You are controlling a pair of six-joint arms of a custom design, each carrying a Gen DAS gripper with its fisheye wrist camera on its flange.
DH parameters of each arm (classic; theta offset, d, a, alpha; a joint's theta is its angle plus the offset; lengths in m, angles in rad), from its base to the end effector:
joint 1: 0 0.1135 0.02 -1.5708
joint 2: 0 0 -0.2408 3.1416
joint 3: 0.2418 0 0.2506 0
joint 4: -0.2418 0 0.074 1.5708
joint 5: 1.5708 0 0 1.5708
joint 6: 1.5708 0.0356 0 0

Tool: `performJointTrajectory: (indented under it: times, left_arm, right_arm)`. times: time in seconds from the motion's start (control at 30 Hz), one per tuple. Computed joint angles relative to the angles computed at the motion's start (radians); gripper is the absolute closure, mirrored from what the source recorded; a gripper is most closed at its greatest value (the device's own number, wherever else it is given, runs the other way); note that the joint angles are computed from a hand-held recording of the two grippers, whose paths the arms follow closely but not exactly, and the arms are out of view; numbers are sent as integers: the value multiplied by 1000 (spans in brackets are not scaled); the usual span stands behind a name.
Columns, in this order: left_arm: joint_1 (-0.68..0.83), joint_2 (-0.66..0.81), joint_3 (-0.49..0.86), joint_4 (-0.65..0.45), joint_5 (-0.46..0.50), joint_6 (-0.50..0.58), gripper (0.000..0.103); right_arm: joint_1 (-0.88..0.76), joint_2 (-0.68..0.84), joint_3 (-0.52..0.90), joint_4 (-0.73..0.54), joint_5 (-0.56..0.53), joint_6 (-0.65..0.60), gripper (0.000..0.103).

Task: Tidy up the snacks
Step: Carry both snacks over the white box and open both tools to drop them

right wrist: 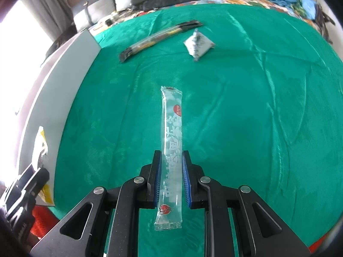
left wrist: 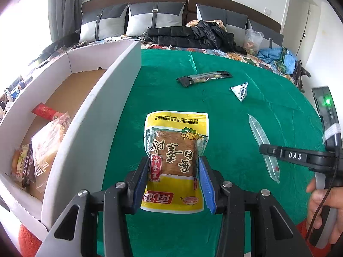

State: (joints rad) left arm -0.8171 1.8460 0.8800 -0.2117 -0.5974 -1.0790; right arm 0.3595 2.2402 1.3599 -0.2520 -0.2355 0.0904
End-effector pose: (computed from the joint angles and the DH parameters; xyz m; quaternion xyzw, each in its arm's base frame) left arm 0.2286 -0.2144 0.0837 -0.1794 0.9218 0.0167 0.3433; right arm 0.3872 0.1544 0.0546 -0.1553 0.9571 0.1600 0.1850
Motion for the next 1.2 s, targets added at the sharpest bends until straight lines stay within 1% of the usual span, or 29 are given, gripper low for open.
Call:
performJointTrajectory:
  times: [0.13,0.23,0.33,0.43,0.47,0.5,0.53,0.57,0.6,0.63,0.67,0.7,0.73,0.77,0.8,0.83,0.87,0.9,0.93,0.97,1.03,1.07,1.1,1.13,1.17,1.2]
  left_arm:
    - [3,-31,-25,25,20,-5,58]
    - [15,-141,-100,85,50,-17,58]
    - [41,-319,-182,79,35,-15,58]
    - [102,-549,-268,-30,-10,-10,58]
    - [147,-650,-305,-94,-25,0,58]
    - [183,-715,-331,-138,-33,10,58]
    - [241,-798,-362,-198,-35,26,58]
    - [294,-862,-389,-235,-26,47,57]
    - [369,-936,-420,-276,-12,83,56]
    - [438,-981,-442,-308,-7,119,51]
    - [510,-1004,-454,-343,-9,153,38]
    - [599,-1028,-472,-362,5,209,30]
    - [659,-1051,-492,-368,22,252,19]
    - [729,-1091,-515,-390,43,301,19]
    - [754,-1127,-531,-421,48,312,19]
    - [761,-1171,-552,-450,45,309,19]
    - [749,-1234,-574,-492,32,290,18]
    - [712,-1281,-592,-531,12,245,17]
    - [655,-1300,-603,-567,-10,177,14]
    - [610,-1303,-612,-579,-18,127,14]
    - [470,-1236,-608,-563,-36,9,14]
    - [362,-1140,-585,-522,-55,-67,14]
    - [302,-1045,-556,-465,-59,-90,14]
    - [232,-963,-520,-437,-72,-128,14]
    - [171,-870,-475,-391,-78,-138,14]
    - [117,-776,-422,-333,-77,-122,14]
  right_arm:
    - [-8,-12,-15,-8,-12,-10,85]
    - [-16,-55,-30,-19,-54,-17,84]
    - [20,-131,-11,-43,-114,1,84]
    - [103,-196,65,-86,-167,27,84]
    - [138,-205,107,-105,-180,31,84]
    - [168,-205,146,-120,-189,34,84]
    - [212,-198,208,-146,-203,38,84]
    - [247,-191,257,-167,-215,42,84]
    - [293,-159,338,-196,-224,49,84]
    - [327,-123,410,-220,-235,45,83]
    - [371,-67,511,-245,-226,53,81]
    - [394,-29,574,-251,-226,52,74]
    - [420,19,650,-261,-213,52,47]
    - [435,44,691,-271,-188,49,36]
    - [451,45,695,-250,-140,56,33]
    - [458,22,648,-200,-109,61,33]
    - [455,-10,588,-151,-98,57,33]
    - [445,-52,498,-86,-90,47,32]
    - [433,-68,450,-51,-81,34,31]
    - [415,-76,410,-28,-68,12,30]
    - [364,-83,296,28,-38,-64,29]
    - [327,-75,250,48,-23,-114,29]
    - [301,-55,211,68,19,-159,29]
    - [267,-34,165,91,68,-208,29]
    - [231,-15,129,115,103,-248,29]
    - [185,5,77,159,151,-291,29]
